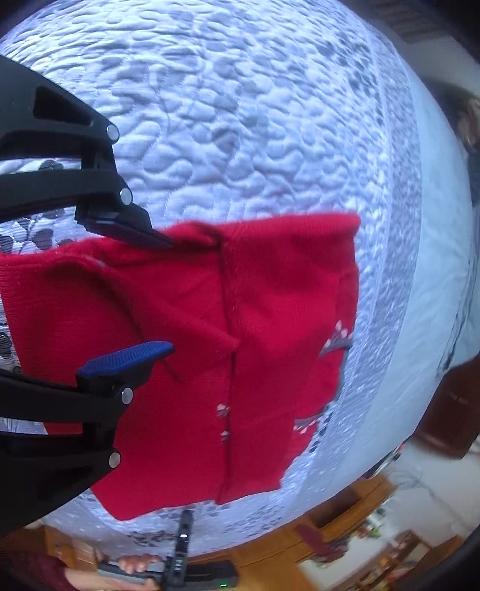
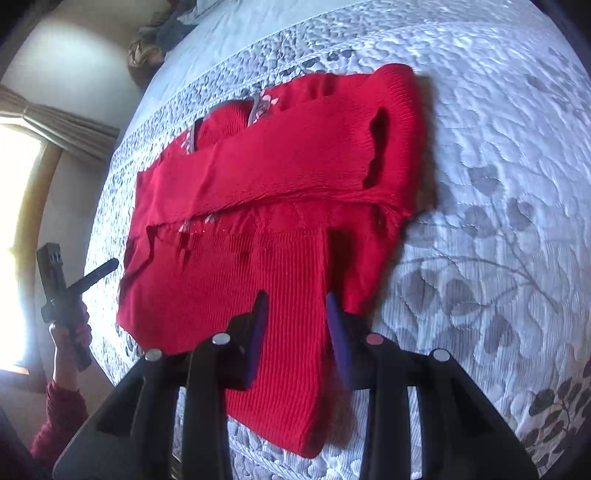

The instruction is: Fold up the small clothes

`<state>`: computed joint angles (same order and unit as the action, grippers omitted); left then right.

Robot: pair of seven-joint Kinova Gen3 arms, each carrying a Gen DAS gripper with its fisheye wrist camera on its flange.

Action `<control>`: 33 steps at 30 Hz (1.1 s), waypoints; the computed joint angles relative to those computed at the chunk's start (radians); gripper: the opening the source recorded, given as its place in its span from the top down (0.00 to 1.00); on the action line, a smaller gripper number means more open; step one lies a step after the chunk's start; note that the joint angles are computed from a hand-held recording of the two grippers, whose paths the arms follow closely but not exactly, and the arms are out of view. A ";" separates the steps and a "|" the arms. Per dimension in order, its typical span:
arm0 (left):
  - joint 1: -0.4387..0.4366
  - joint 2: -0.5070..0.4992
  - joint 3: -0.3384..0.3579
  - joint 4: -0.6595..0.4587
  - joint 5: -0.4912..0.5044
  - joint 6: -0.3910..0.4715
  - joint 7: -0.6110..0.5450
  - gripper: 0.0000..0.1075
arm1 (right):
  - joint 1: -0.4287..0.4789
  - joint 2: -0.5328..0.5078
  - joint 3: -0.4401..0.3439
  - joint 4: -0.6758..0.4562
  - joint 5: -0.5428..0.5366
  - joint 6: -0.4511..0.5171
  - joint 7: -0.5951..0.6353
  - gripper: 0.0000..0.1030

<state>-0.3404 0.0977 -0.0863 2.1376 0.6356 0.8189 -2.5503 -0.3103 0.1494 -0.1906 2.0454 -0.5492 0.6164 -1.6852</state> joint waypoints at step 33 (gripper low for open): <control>0.129 0.130 0.124 -0.093 -0.097 -0.063 -0.015 0.94 | 0.009 0.083 -0.029 -0.018 0.046 -0.042 -0.023 0.48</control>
